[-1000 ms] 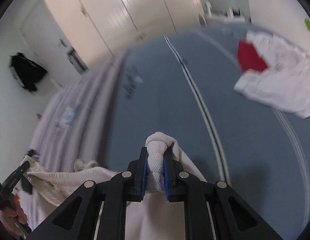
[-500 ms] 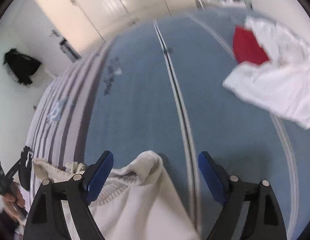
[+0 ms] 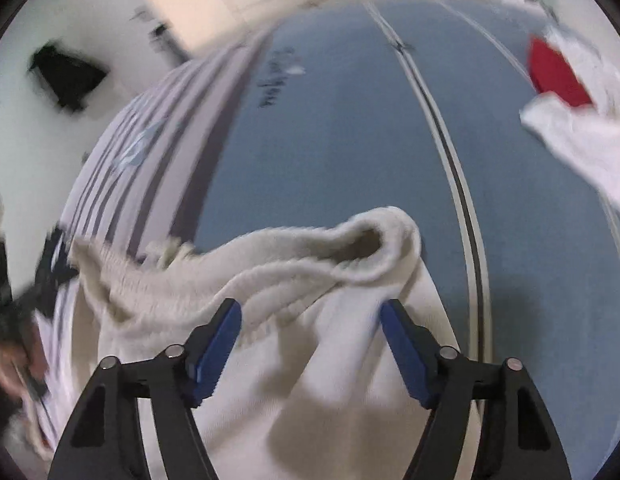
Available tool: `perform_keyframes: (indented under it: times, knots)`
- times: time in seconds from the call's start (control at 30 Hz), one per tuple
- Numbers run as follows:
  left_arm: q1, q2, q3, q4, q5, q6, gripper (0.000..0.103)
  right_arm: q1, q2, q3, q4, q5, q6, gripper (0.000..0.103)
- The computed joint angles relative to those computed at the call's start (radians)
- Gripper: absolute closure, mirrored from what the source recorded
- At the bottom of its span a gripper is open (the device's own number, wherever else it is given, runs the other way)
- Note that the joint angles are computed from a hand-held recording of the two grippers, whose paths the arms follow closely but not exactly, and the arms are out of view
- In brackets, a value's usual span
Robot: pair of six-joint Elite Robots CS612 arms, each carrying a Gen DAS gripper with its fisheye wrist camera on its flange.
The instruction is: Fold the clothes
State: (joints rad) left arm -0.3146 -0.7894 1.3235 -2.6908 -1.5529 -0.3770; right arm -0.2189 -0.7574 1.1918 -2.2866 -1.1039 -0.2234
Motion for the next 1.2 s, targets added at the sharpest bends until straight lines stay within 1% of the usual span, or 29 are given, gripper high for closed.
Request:
perform_keyframes:
  times: [0.07, 0.13, 0.17, 0.2, 0.23, 0.27, 0.3, 0.33, 0.37, 0.4, 0.43, 0.47, 0.57, 0.67, 0.77, 0.83, 0.87, 0.93, 1.0, 1.03, 1.07, 1.13, 1.2]
  knots:
    - [0.003, 0.011, -0.021, 0.028, 0.018, -0.03, 0.055, 0.002, 0.02, -0.036, 0.037, 0.006, 0.06, 0.039]
    - [0.002, 0.017, -0.035, 0.062, 0.057, -0.049, 0.054, 0.005, 0.036, -0.069, 0.074, -0.01, 0.08, 0.039]
    - [0.006, 0.025, -0.052, 0.104, 0.064, -0.065, 0.055, 0.007, 0.043, -0.084, 0.094, -0.019, 0.089, 0.039]
    - [0.011, 0.03, -0.061, 0.118, 0.05, -0.072, 0.056, 0.01, 0.049, -0.1, 0.117, -0.029, 0.098, 0.04]
    - [0.016, 0.035, -0.07, 0.131, 0.036, -0.079, 0.067, 0.013, 0.054, -0.11, 0.13, -0.04, 0.105, 0.04]
    - [0.015, 0.037, -0.073, 0.137, 0.044, -0.07, 0.079, 0.015, 0.056, -0.115, 0.131, -0.055, 0.111, 0.041]
    - [0.013, 0.039, -0.076, 0.143, 0.06, -0.048, 0.085, 0.017, 0.057, -0.116, 0.127, -0.063, 0.119, 0.044]
    - [0.01, 0.04, -0.08, 0.148, 0.075, -0.027, 0.095, 0.017, 0.056, -0.113, 0.116, -0.066, 0.129, 0.051]
    - [0.009, 0.039, -0.079, 0.141, 0.081, -0.018, 0.096, 0.016, 0.055, -0.109, 0.105, -0.068, 0.14, 0.062]
    - [0.011, 0.039, -0.084, 0.144, 0.073, -0.021, 0.096, 0.015, 0.054, -0.104, 0.09, -0.071, 0.154, 0.07]
    - [0.012, 0.042, -0.091, 0.152, 0.076, -0.021, 0.096, 0.013, 0.053, -0.101, 0.081, -0.069, 0.168, 0.076]
    - [0.012, 0.043, -0.1, 0.151, 0.082, -0.024, 0.097, 0.011, 0.054, -0.102, 0.081, -0.062, 0.178, 0.079]
    - [0.018, 0.058, -0.149, 0.177, 0.063, -0.045, 0.097, 0.01, 0.058, -0.113, 0.078, -0.078, 0.187, 0.083]
    - [0.022, 0.092, -0.228, 0.245, 0.075, -0.054, 0.097, 0.007, 0.067, -0.134, 0.071, -0.084, 0.218, 0.084]
    - [0.023, 0.134, -0.303, 0.341, 0.082, -0.054, 0.097, 0.004, 0.091, -0.177, 0.087, -0.091, 0.291, 0.084]
    - [0.024, 0.159, -0.344, 0.394, 0.084, -0.058, 0.097, 0.008, 0.111, -0.204, 0.099, -0.104, 0.291, 0.084]
    - [0.031, 0.167, -0.354, 0.398, 0.056, -0.093, 0.096, 0.013, 0.113, -0.205, 0.09, -0.111, 0.282, 0.084]
    - [0.04, 0.173, -0.36, 0.393, 0.02, -0.134, 0.096, 0.022, 0.114, -0.196, 0.051, -0.138, 0.263, 0.084]
    - [0.037, 0.177, -0.363, 0.389, 0.034, -0.104, 0.096, 0.022, 0.12, -0.201, 0.026, -0.139, 0.264, 0.084]
    - [0.033, 0.178, -0.364, 0.387, 0.046, -0.082, 0.096, 0.022, 0.125, -0.206, 0.017, -0.134, 0.263, 0.088]
    - [0.027, 0.18, -0.366, 0.385, 0.066, -0.059, 0.096, 0.023, 0.13, -0.213, 0.009, -0.136, 0.259, 0.088]
    - [0.031, 0.184, -0.372, 0.39, 0.051, -0.072, 0.096, 0.026, 0.137, -0.224, 0.014, -0.158, 0.236, 0.088]
    - [0.051, 0.177, -0.36, 0.372, -0.032, -0.159, 0.095, 0.027, 0.131, -0.216, 0.013, -0.158, 0.206, 0.088]
